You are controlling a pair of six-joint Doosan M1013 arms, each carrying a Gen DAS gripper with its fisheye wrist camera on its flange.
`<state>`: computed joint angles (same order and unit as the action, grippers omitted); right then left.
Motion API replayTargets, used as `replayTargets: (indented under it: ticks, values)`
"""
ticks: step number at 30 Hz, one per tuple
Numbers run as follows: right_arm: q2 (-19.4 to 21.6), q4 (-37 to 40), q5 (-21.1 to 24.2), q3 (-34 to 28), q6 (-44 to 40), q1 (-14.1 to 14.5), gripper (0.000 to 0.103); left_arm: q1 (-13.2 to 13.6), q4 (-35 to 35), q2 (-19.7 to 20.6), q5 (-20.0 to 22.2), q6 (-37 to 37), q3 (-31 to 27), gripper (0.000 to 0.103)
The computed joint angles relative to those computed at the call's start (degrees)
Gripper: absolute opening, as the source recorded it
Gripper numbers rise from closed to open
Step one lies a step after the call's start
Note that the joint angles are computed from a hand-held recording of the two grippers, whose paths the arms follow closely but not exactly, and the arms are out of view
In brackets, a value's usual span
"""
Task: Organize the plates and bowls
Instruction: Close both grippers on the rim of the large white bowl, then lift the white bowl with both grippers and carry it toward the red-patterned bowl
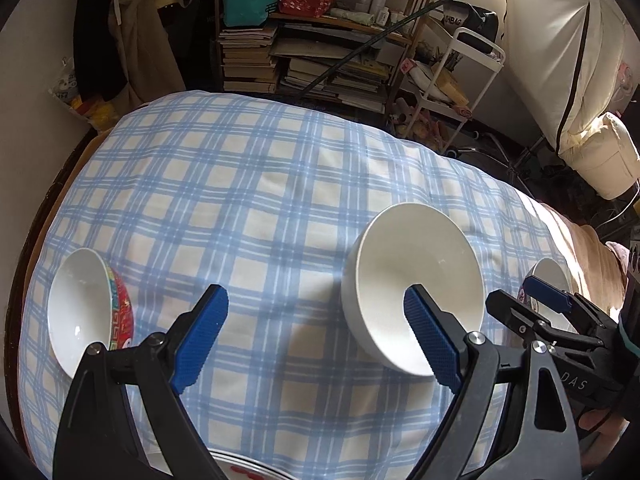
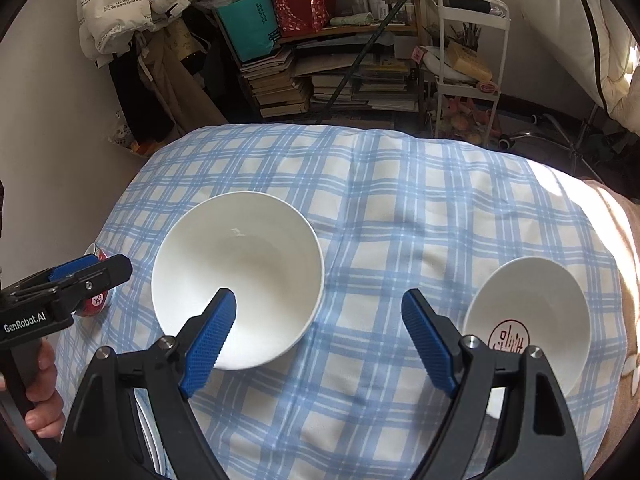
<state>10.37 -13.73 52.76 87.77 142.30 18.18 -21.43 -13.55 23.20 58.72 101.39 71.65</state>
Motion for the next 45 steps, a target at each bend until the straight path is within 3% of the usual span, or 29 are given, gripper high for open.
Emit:
replayTargets:
  ticks: [2,6,8,10,13,14,16,17,21,24,30,34,41,45]
  values:
    - [0.7,0.1,1.0,-0.4,0.6,-0.3,0.088,-0.7,1.1,0.8,0.9,0.7,-0.8,0.086]
    - [1.2,7.2,0.0,0.3,-2.3,-2.3,0.071,-1.2,0.5,2.7,4.6,0.8,-2.8,0.058]
    - [1.4,8.1,0.1,0.3,-3.4,-2.6,0.069,-1.3,0.4,3.5,5.8,0.0,-3.4,0.043]
    - [2.0,6.4,1.4,-0.4,-4.0,-2.2,0.069,-1.6,0.9,4.0,6.4,-0.2,-3.6,0.022]
    - [3.1,8.7,2.7,-1.2,-7.6,-2.5,0.066,-2.0,2.4,4.7,7.1,-1.8,-3.9,0.012]
    - [3.6,8.8,3.4,-1.5,-8.1,-2.5,0.063,-1.9,2.1,4.9,7.2,-2.3,-3.9,0.011]
    - [4.6,9.0,5.2,-2.2,-8.7,-2.5,0.045,-1.4,0.6,4.8,7.0,-2.7,-3.5,0.011]
    - [4.8,10.2,4.9,-2.2,-9.2,-2.8,0.042,-1.3,0.2,4.7,7.0,-2.3,-3.3,0.011]
    - [4.5,14.7,1.3,-1.1,-9.7,-3.3,0.014,-2.1,3.3,4.0,6.9,-0.6,-2.7,0.01]
    - [4.8,11.0,2.6,-1.9,-6.8,-2.0,0.013,-1.9,3.5,3.6,6.9,-1.2,-2.2,0.009]
    - [2.4,15.3,-1.3,0.2,-3.8,-2.7,0.011,-1.1,2.3,1.7,7.4,-3.0,0.1,0.007]
    - [2.8,12.9,3.4,-1.2,-5.0,-0.9,0.011,-1.2,3.5,0.0,7.2,-1.8,2.1,0.007]
    - [1.9,12.2,6.9,-0.9,-5.9,1.4,0.011,-0.7,3.2,-2.2,8.9,-0.1,4.8,0.007]
    - [0.9,13.6,6.8,0.3,-5.3,1.8,0.011,-0.5,2.2,-3.0,9.0,0.2,5.9,0.007]
